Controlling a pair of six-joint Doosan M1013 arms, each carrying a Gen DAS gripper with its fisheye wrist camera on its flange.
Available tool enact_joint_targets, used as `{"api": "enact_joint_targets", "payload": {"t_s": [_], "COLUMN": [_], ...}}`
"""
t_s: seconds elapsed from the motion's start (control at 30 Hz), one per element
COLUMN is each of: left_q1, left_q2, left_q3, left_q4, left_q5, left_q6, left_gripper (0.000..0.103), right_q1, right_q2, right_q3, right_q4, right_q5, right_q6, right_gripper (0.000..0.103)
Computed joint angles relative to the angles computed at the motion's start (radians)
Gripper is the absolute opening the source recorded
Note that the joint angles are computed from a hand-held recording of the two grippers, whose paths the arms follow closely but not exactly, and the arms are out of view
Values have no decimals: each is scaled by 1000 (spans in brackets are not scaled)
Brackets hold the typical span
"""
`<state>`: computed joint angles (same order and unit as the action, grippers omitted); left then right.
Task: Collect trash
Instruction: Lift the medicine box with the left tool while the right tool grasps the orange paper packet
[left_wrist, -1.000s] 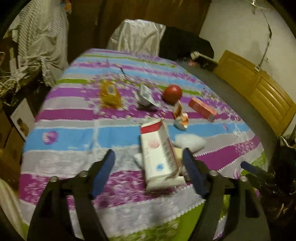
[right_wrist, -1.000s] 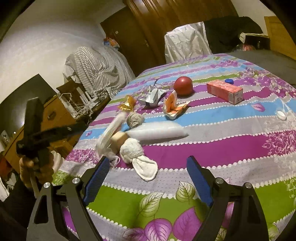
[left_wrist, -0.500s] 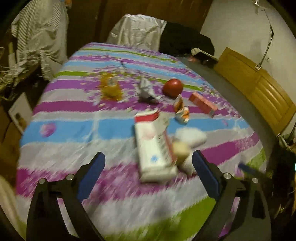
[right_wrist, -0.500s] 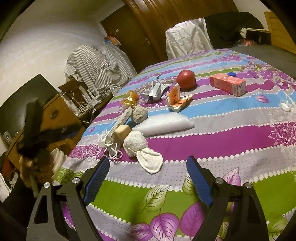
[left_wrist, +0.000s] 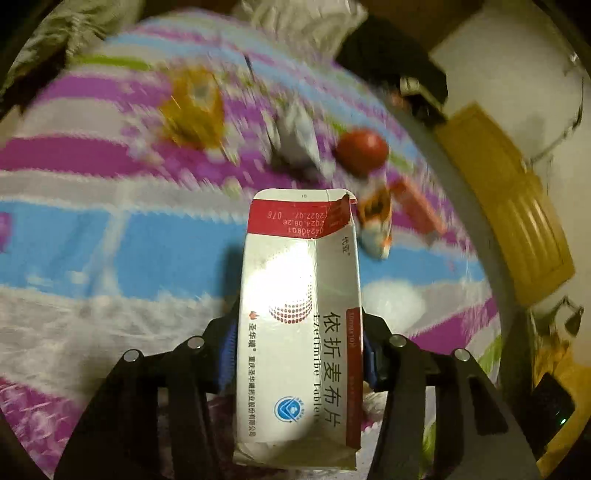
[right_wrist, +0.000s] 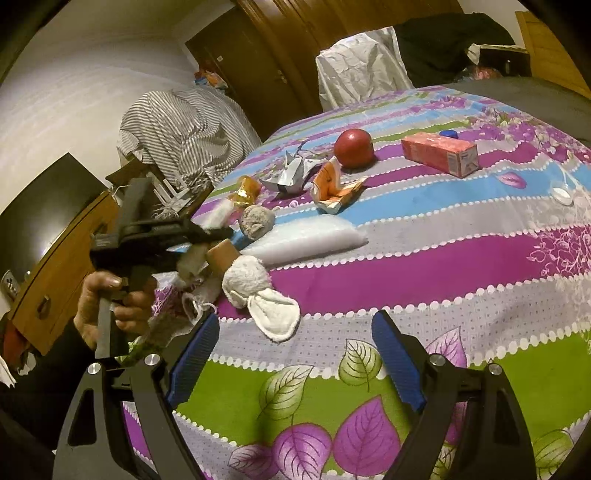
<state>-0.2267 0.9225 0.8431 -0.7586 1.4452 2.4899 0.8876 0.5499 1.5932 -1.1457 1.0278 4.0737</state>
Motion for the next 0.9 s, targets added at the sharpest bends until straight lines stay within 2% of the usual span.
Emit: {"api": "enact_joint_targets", "payload": {"t_s": [0.07, 0.2, 0.33, 0.37, 0.47, 0.53, 0.57, 0.6, 0.7, 0.77, 0.8, 0.9], "left_q1": [23, 70, 97, 99, 101, 95, 83, 79, 70, 69, 71, 79], "left_q2": [-19, -120, -214, -240, -254, -250, -250, -247, -220, -227, -229, -219], "left_q3": [11, 124, 267, 319, 362, 381, 401, 407, 394, 421, 424, 412], "left_q4": [-58, -83, 32, 73, 159, 219, 267, 289, 348, 303, 297, 264], "left_q5": [-15, -148, -343, -432, -537, -597, -660, -692, -708, -780, -790, -770], "left_q6": [12, 127, 227, 255, 267, 255, 237, 229, 166, 194, 195, 180], "left_gripper": [50, 50, 51, 51, 51, 52, 53, 54, 61, 75, 76, 81], "right_q1": [-1, -11, -41, -56, -105, -130, -151, -167, -215, -255, -273, -311], "right_q2": [-2, -6, -13, -14, -14, -9, -5, -4, 18, 37, 43, 68], "right_q3": [-3, -29, -52, -61, -83, -104, -114, -116, -138, -153, -152, -169], "right_q4": [-4, 7, 12, 22, 35, 53, 65, 78, 166, 248, 269, 346], "right_q5": [7, 50, 83, 88, 75, 77, 79, 66, 72, 48, 17, 2], "right_q6": [-13, -89, -186, -219, -304, -352, -368, -377, -424, -457, -446, -438], "right_gripper": [84, 82, 77, 74, 67, 65, 65, 65, 65, 66, 70, 74]}}
